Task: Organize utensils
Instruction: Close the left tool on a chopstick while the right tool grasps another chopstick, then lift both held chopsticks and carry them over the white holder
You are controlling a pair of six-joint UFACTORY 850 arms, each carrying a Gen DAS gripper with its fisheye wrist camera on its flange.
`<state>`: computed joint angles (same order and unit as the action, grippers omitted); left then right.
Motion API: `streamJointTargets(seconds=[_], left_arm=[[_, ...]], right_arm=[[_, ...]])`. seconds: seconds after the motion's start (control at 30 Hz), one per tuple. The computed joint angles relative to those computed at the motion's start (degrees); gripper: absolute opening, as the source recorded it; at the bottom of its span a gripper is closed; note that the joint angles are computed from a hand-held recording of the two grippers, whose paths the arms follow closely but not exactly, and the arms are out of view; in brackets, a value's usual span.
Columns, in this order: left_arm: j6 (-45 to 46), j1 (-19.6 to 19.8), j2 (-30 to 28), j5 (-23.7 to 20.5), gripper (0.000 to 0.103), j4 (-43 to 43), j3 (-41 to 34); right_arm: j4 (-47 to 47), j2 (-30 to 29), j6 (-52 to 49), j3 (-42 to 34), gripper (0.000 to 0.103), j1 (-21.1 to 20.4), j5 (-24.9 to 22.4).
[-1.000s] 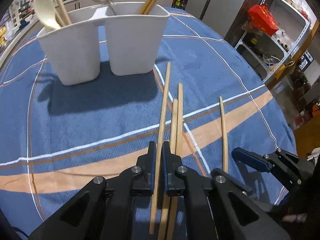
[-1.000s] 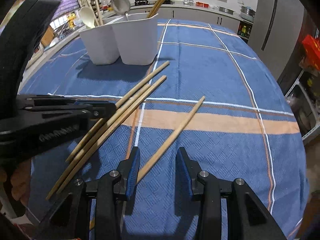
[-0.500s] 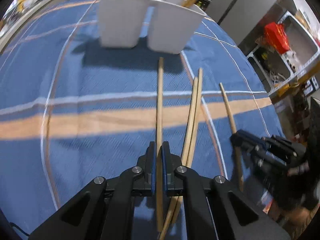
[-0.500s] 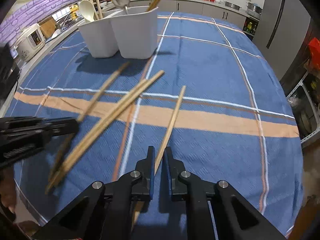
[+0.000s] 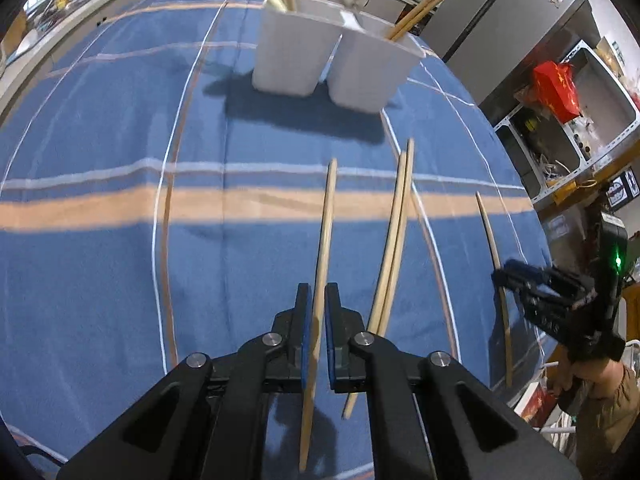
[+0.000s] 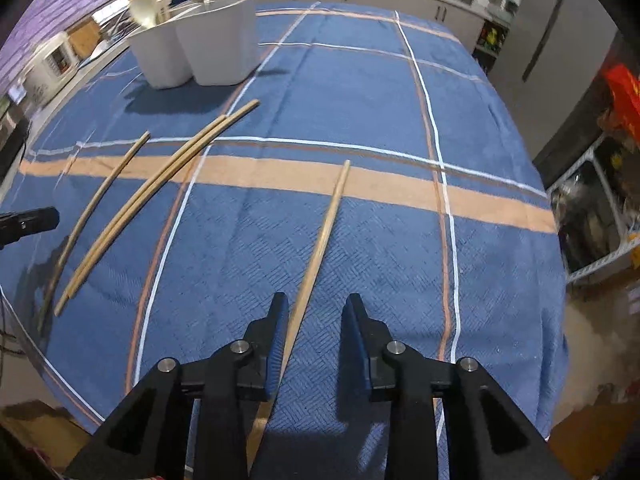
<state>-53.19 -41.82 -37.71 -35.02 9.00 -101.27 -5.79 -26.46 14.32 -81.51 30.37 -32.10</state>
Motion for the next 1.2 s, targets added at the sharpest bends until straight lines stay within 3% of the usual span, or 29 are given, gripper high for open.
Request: streamJointTargets(seconds=[0.33, 0.47, 0.5, 0.57, 0.73, 0.97, 1.1, 1.2], left_arm=[[13.3, 1.1, -12.0, -11.2, 0.006, -3.3, -18.3], [14.9, 1.8, -12.6, -11.7, 0.006, -4.3, -18.9], [16.5, 2.4, -12.8, -12.4, 0.011, -6.3, -19.0], [19.4, 3.4, -11.3, -10.2, 0.011, -9.9, -16.6], [25.1, 4.0, -10.6, -10.5, 0.011, -11.9, -16.1], [30.0, 4.8, -11.0, -10.6, 0.012, -15.5, -16.7], [27.0, 3.5, -12.8, -12.9, 0.013, -11.3, -19.8], [22.2, 2.5, -12.8, -11.9, 0.006, -8.1, -19.5]], right_arm=[[2.9, -4.7, -2.0, -7.9, 0.031, -1.0, -9.8], [3.7, -7.7, -1.1, -12.8, 0.03, -1.5, -15.4], [3.8, -8.6, -0.9, -14.4, 0.03, -1.6, -17.0], [4.1, -10.7, -0.6, -17.6, 0.03, -1.8, -19.8], [4.5, -14.9, 0.7, -24.4, 0.029, -1.7, -24.7], [1.2, -17.1, 2.1, -27.6, 0.01, 0.4, -24.0], [-0.4, -14.8, 4.3, -23.8, 0.008, 1.5, -19.8], [2.0, -11.9, 4.1, -19.0, 0.007, 1.4, -14.5]])
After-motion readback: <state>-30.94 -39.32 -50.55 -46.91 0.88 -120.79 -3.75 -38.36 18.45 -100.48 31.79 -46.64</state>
